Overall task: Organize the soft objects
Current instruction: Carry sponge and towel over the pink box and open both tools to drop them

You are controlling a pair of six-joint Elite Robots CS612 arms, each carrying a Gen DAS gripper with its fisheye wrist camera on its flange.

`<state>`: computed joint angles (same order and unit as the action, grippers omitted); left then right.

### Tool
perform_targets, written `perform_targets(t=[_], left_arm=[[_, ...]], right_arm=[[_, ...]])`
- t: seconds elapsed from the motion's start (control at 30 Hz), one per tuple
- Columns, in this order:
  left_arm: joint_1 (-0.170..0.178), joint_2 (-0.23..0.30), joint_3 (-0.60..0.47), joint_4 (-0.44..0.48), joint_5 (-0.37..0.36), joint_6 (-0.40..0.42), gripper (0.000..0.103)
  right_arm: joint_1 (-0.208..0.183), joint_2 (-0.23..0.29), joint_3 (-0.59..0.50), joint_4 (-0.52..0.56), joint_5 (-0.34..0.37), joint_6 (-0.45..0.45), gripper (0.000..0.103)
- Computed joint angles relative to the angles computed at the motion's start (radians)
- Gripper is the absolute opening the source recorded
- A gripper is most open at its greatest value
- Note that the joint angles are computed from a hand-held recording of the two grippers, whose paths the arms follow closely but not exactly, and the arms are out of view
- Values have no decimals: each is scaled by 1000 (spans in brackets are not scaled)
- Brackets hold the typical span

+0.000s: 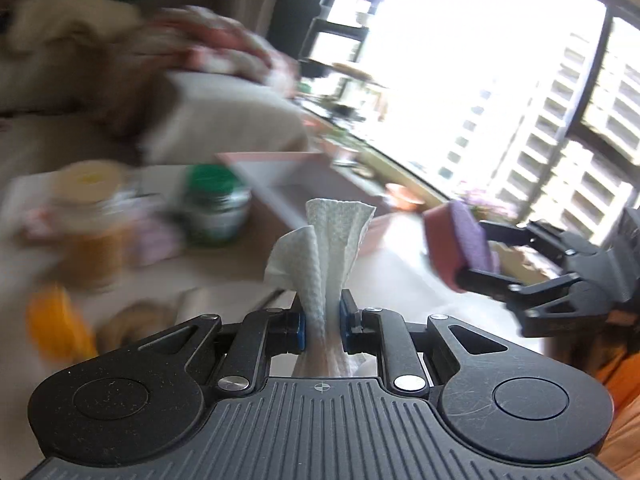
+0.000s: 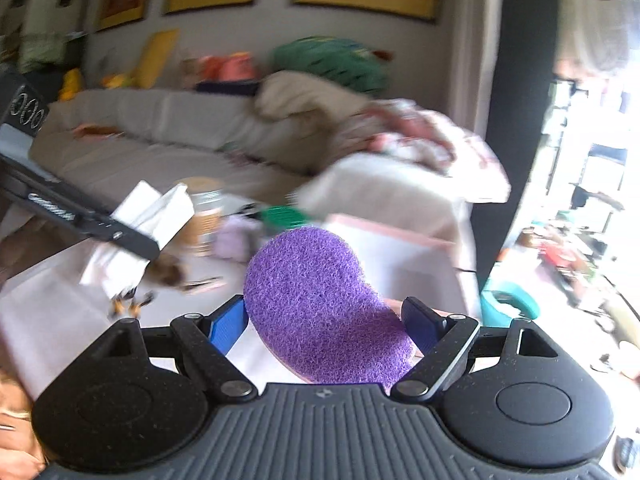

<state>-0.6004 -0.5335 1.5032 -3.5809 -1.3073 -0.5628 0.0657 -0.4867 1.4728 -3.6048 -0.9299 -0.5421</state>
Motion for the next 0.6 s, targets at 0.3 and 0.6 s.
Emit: perform_targets(t=[0.3,0.6], left_arm=[[50,67,-246,127,-144,12,18],[39,118,-326,218,-340,48,20]], right_arm=[[-48,35,-21,-121,-66,159,84],[-61,66,-56,-99,-77,210,84]])
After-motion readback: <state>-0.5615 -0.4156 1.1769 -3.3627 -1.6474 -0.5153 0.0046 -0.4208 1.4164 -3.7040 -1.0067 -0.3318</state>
